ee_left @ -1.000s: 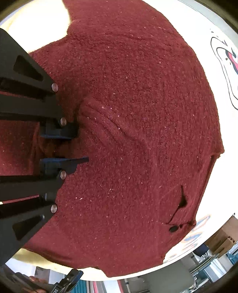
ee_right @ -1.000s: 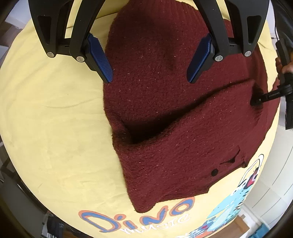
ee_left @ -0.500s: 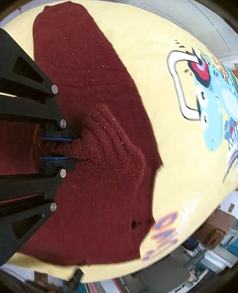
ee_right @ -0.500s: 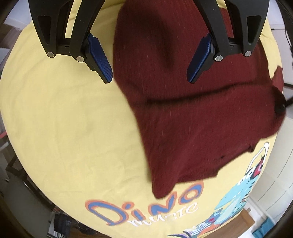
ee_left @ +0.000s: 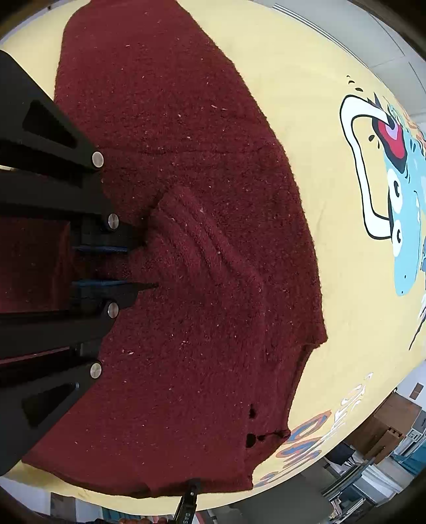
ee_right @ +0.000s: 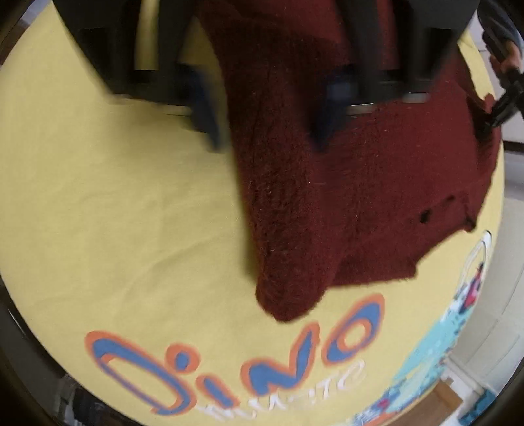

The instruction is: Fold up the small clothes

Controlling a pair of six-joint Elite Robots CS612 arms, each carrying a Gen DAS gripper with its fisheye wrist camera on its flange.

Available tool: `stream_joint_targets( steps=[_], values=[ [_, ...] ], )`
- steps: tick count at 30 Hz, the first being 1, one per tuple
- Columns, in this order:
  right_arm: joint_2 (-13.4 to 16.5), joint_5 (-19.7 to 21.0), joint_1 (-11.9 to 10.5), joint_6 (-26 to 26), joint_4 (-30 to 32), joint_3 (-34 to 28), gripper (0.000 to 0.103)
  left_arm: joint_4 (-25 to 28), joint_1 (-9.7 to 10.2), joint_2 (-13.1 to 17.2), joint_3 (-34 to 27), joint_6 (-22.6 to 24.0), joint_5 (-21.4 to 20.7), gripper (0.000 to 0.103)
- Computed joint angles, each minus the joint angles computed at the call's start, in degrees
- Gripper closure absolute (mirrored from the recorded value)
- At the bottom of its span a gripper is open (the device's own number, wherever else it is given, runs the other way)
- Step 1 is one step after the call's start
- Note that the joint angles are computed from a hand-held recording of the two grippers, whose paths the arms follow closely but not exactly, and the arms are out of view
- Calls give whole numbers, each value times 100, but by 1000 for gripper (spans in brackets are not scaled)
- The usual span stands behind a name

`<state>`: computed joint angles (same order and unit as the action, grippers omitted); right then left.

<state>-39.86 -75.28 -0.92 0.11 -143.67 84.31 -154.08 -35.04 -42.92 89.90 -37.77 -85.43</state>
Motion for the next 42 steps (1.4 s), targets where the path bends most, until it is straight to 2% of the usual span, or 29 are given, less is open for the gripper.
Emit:
stream_joint_targets(
  steps=[3, 6, 8, 12, 15, 17, 18, 19, 20, 21, 22, 24, 25, 28, 29, 30, 34, 39, 42],
  values=[
    [-78, 4, -23, 89, -385, 150, 85, -34, 6, -39, 2, 43, -1, 93],
    [-197, -31, -78, 218, -829, 371, 86, -144, 10, -27, 19, 6, -103, 93],
    [-211, -123, -88, 287, -923, 432, 86, -46, -8, 22, -33, 68, -14, 93],
    [-105, -468, 19, 182, -722, 336, 85, -33, -38, 90, -55, 79, 157, 90],
    [-51, -528, 57, 169, -697, 267, 81, -53, -80, 89, -51, 99, 365, 81],
    [-57, -591, 81, 68, -741, 272, 74, -17, -86, 77, -58, 0, 419, 71],
    [-67, -637, 95, 23, -767, 279, 67, 77, -89, 70, -81, -88, 467, 67],
    [-103, -729, 107, -7, -874, 332, 53, 199, -100, 50, -98, -151, 569, 52],
    [-130, -785, 115, -13, -953, 369, 46, 243, -112, 19, -85, -169, 692, 30],
    [-175, -812, 116, -22, -1069, 427, 37, 203, -128, -17, -60, -171, 816, 22],
    [-211, -802, 119, -22, -1153, 481, 32, 114, -130, -53, -25, -183, 850, 14],
    [-315, -772, 125, -50, -1371, 590, 23, -124, -138, -152, 57, -233, 919, 11],
    [-410, -770, 150, -100, -1604, 707, 21, -219, -153, -188, 80, -213, 983, 2],
    [-618, -710, 209, -335, -2303, 985, 14, -637, -254, -266, 130, 26, 1276, 1],
    [-660, -697, 245, -397, -2489, 1038, 4, -730, -290, -285, 140, 126, 1360, 1],
    [-711, -658, 274, -458, -2668, 1112, 1, -803, -335, -298, 138, 234, 1444, 1],
    [-731, -421, 485, -595, -3078, 1199, 1, -966, -415, -210, 47, 332, 1308, 1],
    [-481, -607, 812, -805, -3191, 1190, 1, -681, -496, 42, -98, 156, 1041, 1],
    [-311, -692, 897, -803, -3065, 1206, 1, -510, -495, 183, -128, 41, 853, 1]
  ],
)
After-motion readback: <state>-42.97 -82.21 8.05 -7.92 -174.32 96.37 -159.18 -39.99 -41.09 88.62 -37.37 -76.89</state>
